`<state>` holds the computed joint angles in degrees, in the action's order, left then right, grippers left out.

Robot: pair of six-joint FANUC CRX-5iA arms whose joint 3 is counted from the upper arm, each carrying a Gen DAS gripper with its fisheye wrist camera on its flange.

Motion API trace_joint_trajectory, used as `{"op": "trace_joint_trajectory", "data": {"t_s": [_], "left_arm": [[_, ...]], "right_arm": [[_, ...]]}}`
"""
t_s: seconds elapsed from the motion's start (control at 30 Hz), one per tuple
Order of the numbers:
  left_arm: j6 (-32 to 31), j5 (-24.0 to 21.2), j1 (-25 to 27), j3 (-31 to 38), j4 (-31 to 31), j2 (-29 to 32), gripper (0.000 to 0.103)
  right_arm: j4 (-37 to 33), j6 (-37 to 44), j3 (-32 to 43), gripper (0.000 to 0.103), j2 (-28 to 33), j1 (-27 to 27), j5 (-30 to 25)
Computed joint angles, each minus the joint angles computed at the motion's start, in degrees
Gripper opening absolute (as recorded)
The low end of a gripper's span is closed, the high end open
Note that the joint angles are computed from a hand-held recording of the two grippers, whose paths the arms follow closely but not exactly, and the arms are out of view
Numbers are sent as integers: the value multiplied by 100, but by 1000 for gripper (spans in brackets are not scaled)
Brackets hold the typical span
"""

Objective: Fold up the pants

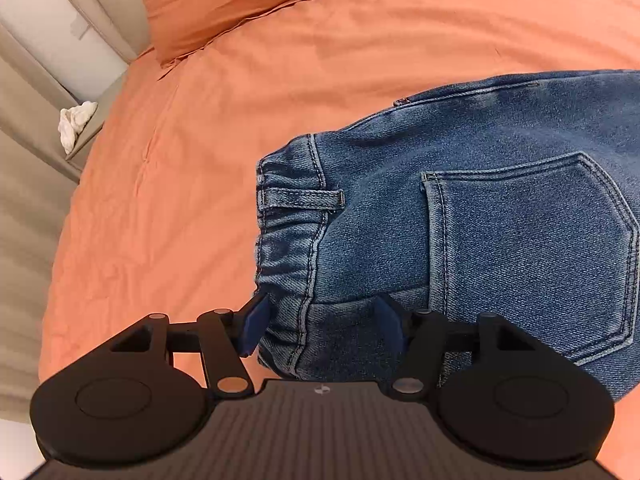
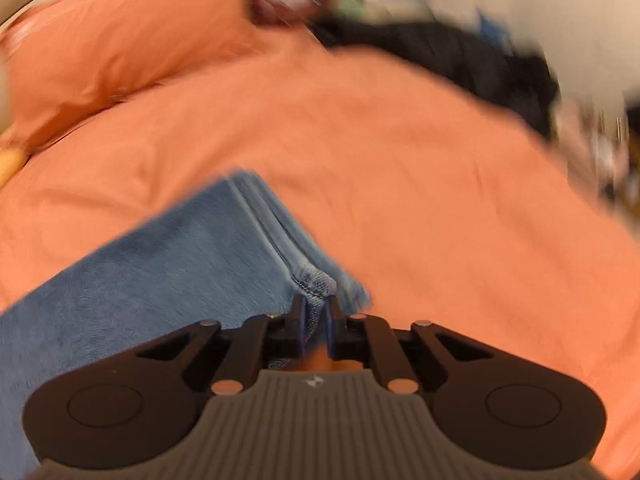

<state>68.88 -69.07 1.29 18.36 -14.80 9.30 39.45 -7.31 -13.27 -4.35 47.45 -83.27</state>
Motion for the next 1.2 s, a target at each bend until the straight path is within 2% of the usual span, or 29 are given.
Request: {"op": "trace_joint_trajectory", "data": {"t_s": [0.1,0.17,0.3,0.4,0.57,0.67,0.8,0.97,1.03,1.2], "left_arm": [[70,35,2,-46,-9,-12,69],[20,141,54,-143,80,-65,69],[-42,333,193,-328,373,-137,69],[-63,308,133,-287,269,-67,68],[-118,245,103,-151,207,71,68],[-106,338,82,-194,142,49,70],[-167,730,-9,-508,-27,-269,72],[-884,1103,171,-1022,607,-847,70],[-1423,1176,283,-1277,1072,-1107,66],[-3056,1266,505,-2104,2156,-1839,66]], "right_arm": [[735,202,274,0,167,24,-228],[939,369,381,0,223,-4,-413],[416,564,394,0,346,-146,-603],[-136,371,167,0,364,-204,-501],[-436,55,-275,1,229,-242,-139],[-599,21,-301,5,119,-246,-116],[-570,275,-74,14,136,77,-373],[-558,301,205,14,102,684,-59],[-558,391,421,14,232,918,136],[-656,840,1193,15,801,1461,863]]}}
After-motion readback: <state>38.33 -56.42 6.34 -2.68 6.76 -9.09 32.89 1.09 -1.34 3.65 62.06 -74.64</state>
